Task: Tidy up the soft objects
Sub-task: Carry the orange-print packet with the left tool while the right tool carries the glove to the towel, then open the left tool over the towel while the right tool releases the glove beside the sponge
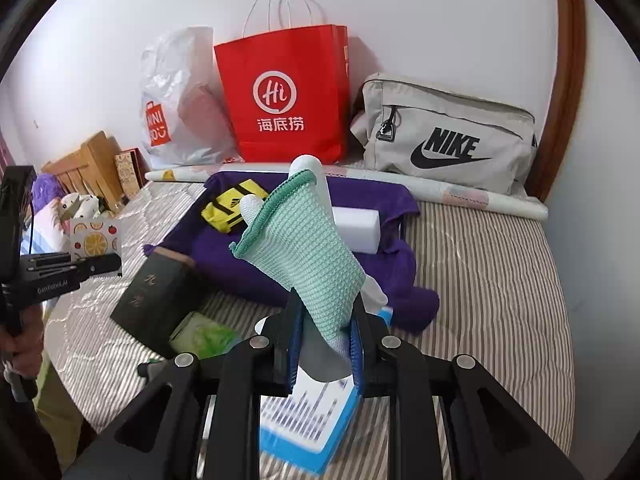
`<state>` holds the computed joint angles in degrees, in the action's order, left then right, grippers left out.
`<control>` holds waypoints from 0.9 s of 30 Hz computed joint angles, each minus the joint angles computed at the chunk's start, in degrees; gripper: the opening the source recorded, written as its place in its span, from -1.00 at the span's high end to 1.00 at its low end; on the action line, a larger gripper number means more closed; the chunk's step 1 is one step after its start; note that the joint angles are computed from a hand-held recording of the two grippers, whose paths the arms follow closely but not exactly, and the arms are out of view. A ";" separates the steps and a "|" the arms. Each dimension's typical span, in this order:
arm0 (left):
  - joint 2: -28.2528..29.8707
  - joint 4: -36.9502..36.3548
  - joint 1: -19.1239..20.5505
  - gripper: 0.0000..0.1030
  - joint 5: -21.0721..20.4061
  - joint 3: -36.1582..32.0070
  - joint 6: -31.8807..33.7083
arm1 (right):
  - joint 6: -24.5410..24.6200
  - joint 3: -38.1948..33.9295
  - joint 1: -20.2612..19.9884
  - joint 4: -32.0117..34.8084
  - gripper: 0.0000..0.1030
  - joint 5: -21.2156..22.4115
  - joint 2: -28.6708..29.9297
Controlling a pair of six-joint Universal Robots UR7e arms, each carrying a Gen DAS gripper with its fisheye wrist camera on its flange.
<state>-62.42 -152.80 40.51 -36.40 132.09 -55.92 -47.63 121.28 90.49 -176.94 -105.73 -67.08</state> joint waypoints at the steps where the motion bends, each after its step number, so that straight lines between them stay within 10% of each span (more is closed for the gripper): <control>1: 0.23 -0.86 0.69 0.90 -0.36 -0.41 1.05 | -0.15 -0.87 0.12 -0.04 0.59 -0.52 0.99; 27: 9.67 -9.49 15.35 0.90 -7.20 -14.13 20.73 | -1.01 -21.16 -0.12 8.27 0.59 -9.03 20.40</control>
